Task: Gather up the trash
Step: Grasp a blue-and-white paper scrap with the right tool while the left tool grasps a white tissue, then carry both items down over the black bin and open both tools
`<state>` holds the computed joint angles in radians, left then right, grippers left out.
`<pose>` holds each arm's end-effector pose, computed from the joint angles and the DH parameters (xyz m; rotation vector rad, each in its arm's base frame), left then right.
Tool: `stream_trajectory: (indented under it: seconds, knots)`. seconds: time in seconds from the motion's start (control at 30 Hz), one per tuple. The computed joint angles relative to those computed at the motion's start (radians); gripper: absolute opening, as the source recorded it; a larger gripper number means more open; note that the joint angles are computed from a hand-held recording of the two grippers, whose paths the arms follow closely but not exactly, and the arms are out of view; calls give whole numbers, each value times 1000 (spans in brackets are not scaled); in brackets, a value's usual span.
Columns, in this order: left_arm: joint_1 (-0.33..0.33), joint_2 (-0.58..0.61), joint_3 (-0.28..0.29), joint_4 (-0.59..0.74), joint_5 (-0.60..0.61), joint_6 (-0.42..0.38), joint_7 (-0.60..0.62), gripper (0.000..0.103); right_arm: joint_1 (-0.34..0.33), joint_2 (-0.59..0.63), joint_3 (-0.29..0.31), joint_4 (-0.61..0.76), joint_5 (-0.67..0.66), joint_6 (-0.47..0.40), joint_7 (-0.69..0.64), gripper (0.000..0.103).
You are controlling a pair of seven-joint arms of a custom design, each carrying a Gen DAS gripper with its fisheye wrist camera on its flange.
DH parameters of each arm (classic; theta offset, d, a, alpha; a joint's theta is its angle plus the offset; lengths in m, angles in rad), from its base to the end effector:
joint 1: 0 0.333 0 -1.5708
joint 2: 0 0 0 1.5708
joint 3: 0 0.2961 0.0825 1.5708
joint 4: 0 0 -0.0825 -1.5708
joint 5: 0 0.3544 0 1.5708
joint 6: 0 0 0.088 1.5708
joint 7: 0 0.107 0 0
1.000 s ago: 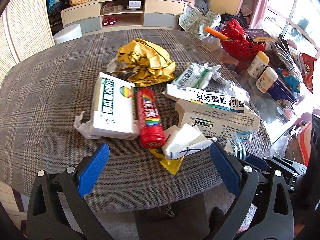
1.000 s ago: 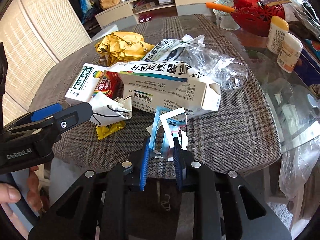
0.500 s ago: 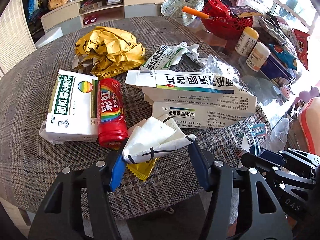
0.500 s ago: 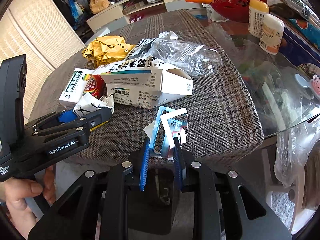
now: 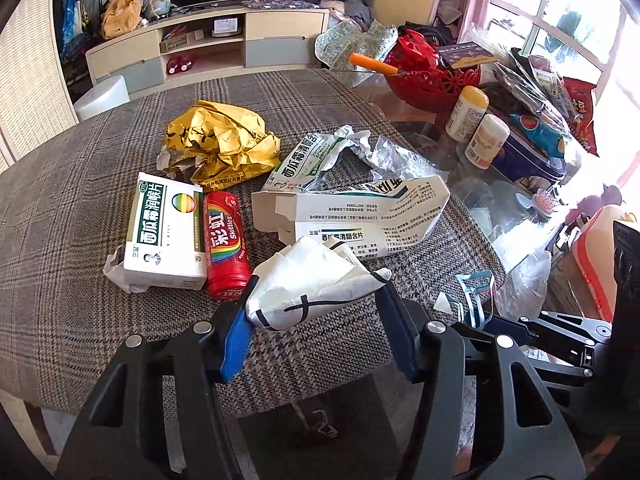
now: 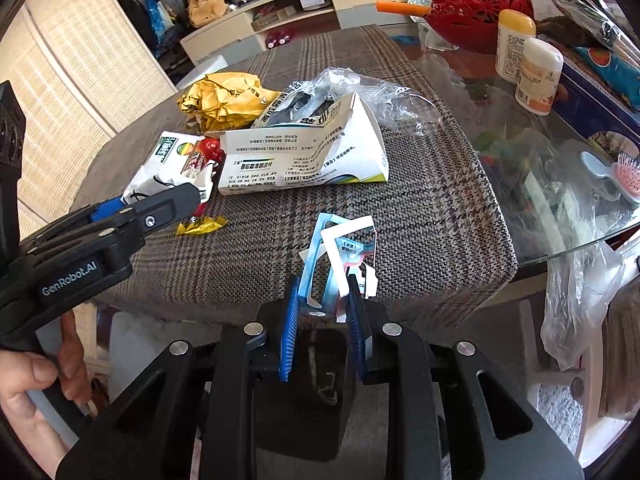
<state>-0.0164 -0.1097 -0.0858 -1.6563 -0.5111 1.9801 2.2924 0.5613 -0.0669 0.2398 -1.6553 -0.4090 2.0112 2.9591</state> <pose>0.5205 -0.0874 0.6748 -1.1698 2.5926 -0.9365 0.3915 0.3770 0.6529 -1.3387 2.2251 -0.3622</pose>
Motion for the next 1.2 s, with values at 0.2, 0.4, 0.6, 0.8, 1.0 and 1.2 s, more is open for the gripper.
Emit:
stream_trajectory:
  seconds: [0.2,0.4,0.6,0.8,1.0,1.2]
  knots:
    - [21,-59,26,-56,5,-14,14,55,16,0,16,-1,3,8,22,24]
    - [51,-164,73,-175,-4,-29,78,55,47,9,33,13,-6,4,42,24]
    - [75,-249,112,-298,-4,-48,123,55,78,16,46,-9,-8,27,85,24]
    - [95,-317,129,-418,-10,-57,148,55,107,31,51,-54,-5,83,141,24]
    - [108,-344,151,-545,-40,-26,182,55,106,30,38,-153,-1,220,183,24]
    - [122,-346,140,-653,-25,27,239,55,102,61,29,-170,46,270,159,24]
